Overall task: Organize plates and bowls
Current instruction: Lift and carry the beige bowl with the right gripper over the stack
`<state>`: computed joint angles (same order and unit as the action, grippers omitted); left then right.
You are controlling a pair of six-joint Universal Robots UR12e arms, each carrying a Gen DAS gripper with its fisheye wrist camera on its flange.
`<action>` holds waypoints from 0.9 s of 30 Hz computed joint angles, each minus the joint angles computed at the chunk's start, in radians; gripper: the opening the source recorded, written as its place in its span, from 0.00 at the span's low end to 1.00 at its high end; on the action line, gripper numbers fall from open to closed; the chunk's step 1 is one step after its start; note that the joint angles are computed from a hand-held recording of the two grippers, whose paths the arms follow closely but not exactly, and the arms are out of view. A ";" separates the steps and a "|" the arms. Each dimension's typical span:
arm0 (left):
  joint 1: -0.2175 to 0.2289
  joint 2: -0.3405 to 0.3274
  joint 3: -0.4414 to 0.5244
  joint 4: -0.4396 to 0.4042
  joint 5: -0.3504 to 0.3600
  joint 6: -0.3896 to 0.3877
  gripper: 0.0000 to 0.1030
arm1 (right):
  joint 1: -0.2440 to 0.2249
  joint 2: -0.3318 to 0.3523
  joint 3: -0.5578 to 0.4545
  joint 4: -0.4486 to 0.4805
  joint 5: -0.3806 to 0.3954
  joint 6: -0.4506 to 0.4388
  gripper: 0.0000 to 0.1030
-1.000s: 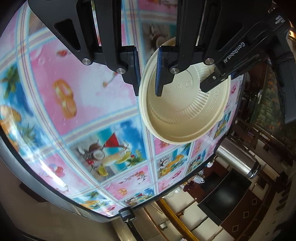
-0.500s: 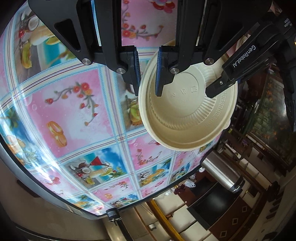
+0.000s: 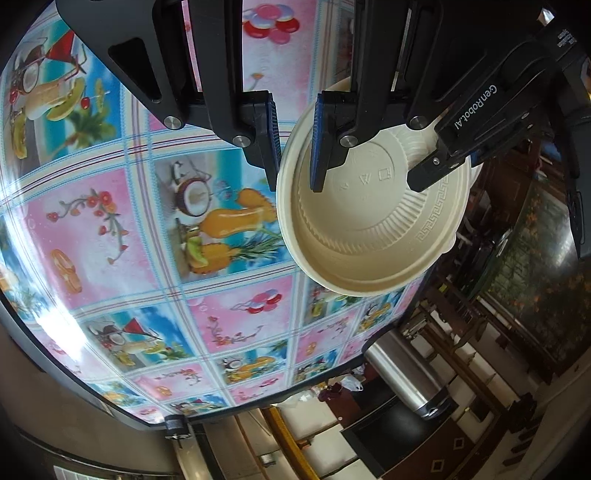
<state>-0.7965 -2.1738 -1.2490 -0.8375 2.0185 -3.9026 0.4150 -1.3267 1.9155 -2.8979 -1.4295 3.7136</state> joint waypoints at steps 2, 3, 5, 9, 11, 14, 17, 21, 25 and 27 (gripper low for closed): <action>0.000 0.013 -0.016 0.007 0.013 -0.003 0.19 | 0.010 0.001 -0.008 0.000 -0.002 -0.010 0.14; 0.000 0.020 -0.024 0.010 0.020 -0.006 0.19 | 0.014 0.001 -0.012 0.001 -0.003 -0.013 0.14; 0.000 0.035 -0.045 0.021 0.035 -0.014 0.19 | 0.024 0.001 -0.021 0.001 -0.006 -0.023 0.14; 0.000 0.059 -0.078 0.032 0.057 -0.032 0.19 | 0.043 0.004 -0.038 0.005 -0.013 -0.043 0.15; 0.001 0.073 -0.097 0.042 0.070 -0.041 0.19 | 0.051 0.006 -0.048 0.010 -0.014 -0.055 0.15; 0.002 0.091 -0.120 0.045 0.099 -0.054 0.19 | 0.063 0.012 -0.065 0.011 -0.011 -0.072 0.15; 0.006 0.106 -0.140 0.042 0.115 -0.071 0.19 | 0.079 0.020 -0.089 0.022 -0.017 -0.095 0.15; 0.015 0.129 -0.173 0.041 0.120 -0.097 0.19 | 0.095 0.034 -0.117 0.035 -0.010 -0.118 0.15; 0.021 0.148 -0.203 0.039 0.134 -0.119 0.19 | 0.112 0.053 -0.145 0.052 -0.006 -0.140 0.15; 0.027 0.158 -0.219 0.041 0.131 -0.131 0.19 | 0.119 0.060 -0.155 0.059 -0.002 -0.148 0.15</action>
<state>-0.7696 -2.0163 -1.4681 -0.7964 2.1498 -4.0340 0.5336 -1.2666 1.7603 -2.8385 -1.4313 3.5652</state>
